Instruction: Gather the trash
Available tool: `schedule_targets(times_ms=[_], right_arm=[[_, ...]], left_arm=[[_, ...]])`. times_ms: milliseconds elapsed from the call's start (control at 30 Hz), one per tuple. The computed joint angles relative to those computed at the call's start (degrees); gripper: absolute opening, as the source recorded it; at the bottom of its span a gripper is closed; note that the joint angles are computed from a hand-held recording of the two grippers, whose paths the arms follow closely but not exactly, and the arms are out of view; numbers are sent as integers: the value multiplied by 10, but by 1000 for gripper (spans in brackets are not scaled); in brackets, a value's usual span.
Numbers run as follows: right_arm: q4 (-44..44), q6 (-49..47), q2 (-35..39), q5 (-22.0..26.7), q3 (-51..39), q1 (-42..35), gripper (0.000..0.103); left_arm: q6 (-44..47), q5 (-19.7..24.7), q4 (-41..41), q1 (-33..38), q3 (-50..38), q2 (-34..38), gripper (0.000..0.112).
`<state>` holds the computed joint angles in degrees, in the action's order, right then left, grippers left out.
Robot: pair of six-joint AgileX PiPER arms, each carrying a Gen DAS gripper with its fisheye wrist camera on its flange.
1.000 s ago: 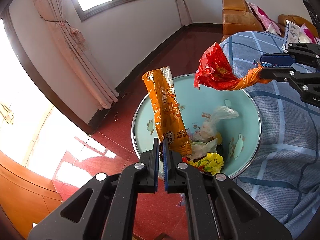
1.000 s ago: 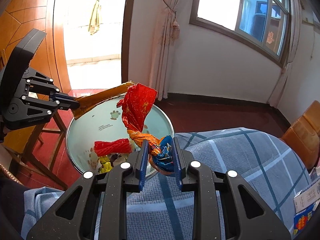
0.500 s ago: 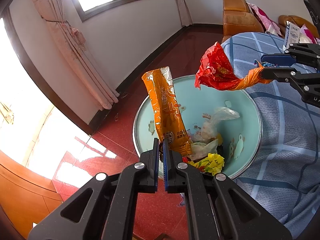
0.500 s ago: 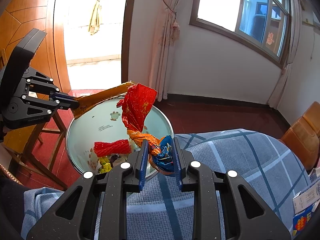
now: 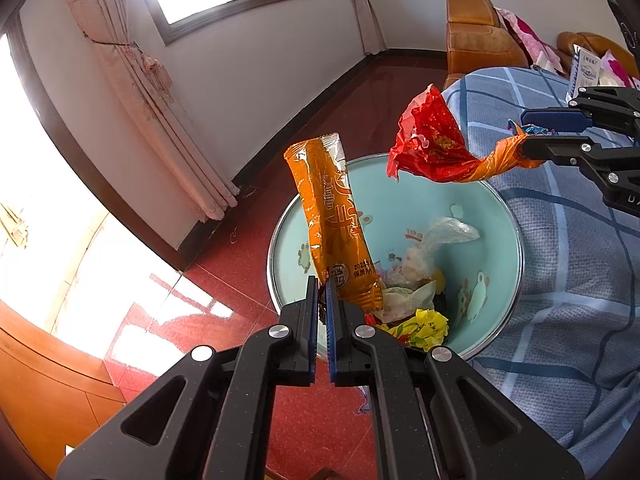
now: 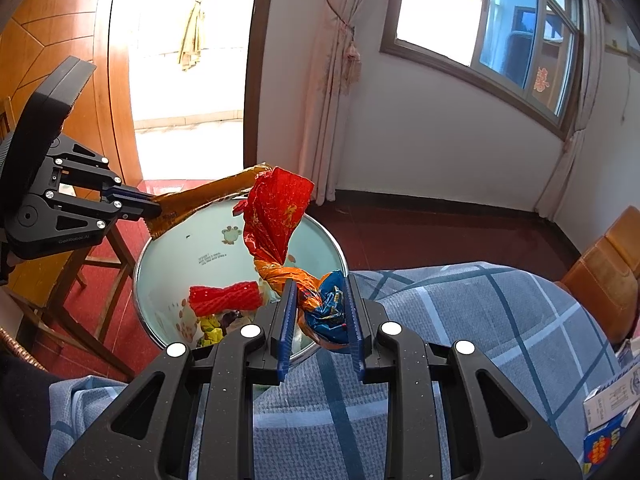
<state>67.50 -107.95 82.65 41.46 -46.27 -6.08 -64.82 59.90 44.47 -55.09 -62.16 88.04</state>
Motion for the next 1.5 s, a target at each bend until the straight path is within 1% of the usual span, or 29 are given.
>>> schedule_targets(times_ms=[633, 1167, 1267, 1300, 1333, 1367, 1400, 1433, 1500], right_arm=[[-2, 10, -1, -12, -2, 17, 24], [-1, 8, -3, -10, 0, 16, 25], [-1, 11, -2, -9, -1, 17, 27], [-1, 12, -2, -7, -2, 17, 32], [4, 9, -1, -2, -2, 14, 43], [13, 2, -1, -2, 0, 12, 49], [19, -1, -1, 0, 1, 9, 52], [18, 3, 1, 0, -1, 7, 52], [16, 11, 1, 1, -2, 2, 52]], left_arm=[[4, 2, 0, 2, -4, -2, 3], [6, 3, -2, 2, -6, 0, 4], [-4, 4, 4, -1, -4, 0, 9], [-5, 5, 4, -3, -5, 0, 11], [-9, 8, 8, -5, -6, 1, 22], [-16, 13, 14, -8, -6, 1, 39], [-26, 19, 23, -13, -6, 1, 46], [-30, 21, 26, -15, -5, 0, 48], [-35, 26, 29, -18, -7, -4, 48]])
